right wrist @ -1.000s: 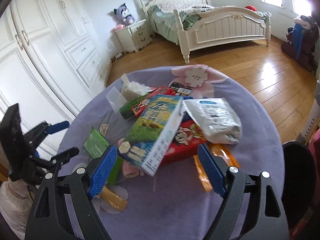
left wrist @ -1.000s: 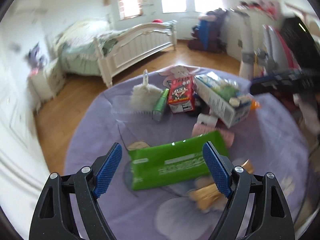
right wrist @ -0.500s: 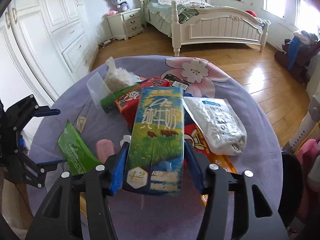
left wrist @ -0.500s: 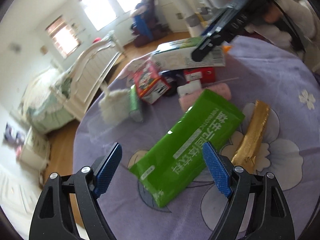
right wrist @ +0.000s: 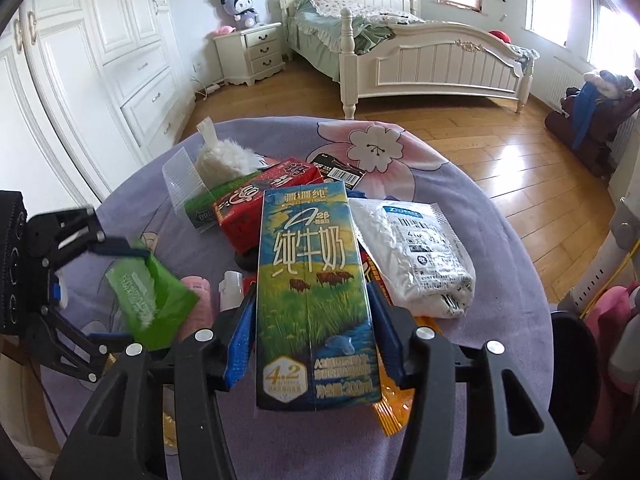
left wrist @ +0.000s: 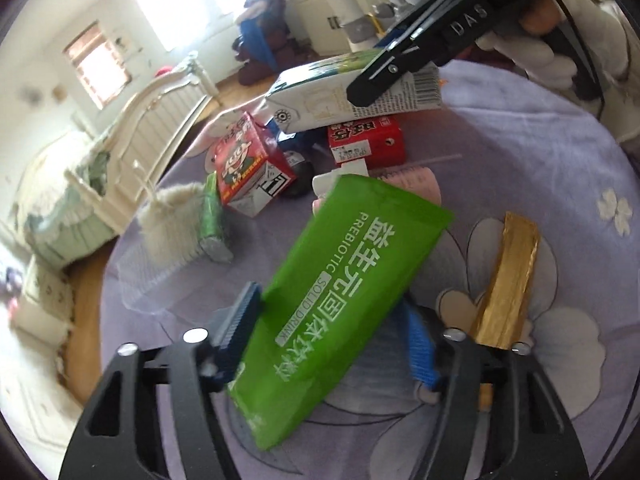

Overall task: Collect trash
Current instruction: 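Grasp the milk carton with the right tool while the left tool grasps the green packet, then carry the carton and green packet to the bin and release both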

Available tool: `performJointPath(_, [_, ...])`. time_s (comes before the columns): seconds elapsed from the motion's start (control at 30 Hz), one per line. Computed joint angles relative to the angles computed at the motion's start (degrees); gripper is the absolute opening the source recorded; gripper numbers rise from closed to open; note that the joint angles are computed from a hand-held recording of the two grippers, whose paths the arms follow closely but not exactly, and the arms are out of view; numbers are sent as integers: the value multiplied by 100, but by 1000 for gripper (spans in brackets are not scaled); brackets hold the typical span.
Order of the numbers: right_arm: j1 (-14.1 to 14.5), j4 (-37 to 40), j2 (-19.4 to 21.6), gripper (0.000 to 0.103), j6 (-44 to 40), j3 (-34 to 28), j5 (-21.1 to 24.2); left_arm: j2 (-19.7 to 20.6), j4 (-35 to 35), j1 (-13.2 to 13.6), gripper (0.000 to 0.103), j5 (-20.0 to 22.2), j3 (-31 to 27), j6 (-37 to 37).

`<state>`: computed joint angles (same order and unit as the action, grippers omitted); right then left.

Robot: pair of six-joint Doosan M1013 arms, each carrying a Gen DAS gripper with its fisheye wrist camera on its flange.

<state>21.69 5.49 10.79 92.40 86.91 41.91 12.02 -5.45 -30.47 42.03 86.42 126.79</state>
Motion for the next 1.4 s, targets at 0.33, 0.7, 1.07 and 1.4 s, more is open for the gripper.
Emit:
performJointPath(0.33, [-146,923,-318,48,-724,431,-629,-120,-67,159,13,-356,24,-2111])
performJointPath(0.7, [-328,2367,-789,48,-2061,1047,-1859,-317,-796,-22,8,-1035,-38,-3515])
performJointPath(1.07, [-717,891,-1301,48,-517,1749,-2857,344,-1299,-711,8,-1166,-888,-4214])
performJointPath(1.4, [-1121,-2580,-1427,48,3087,2256,-2673,1281,-1144,-1336,8,-684,-1912,-4210])
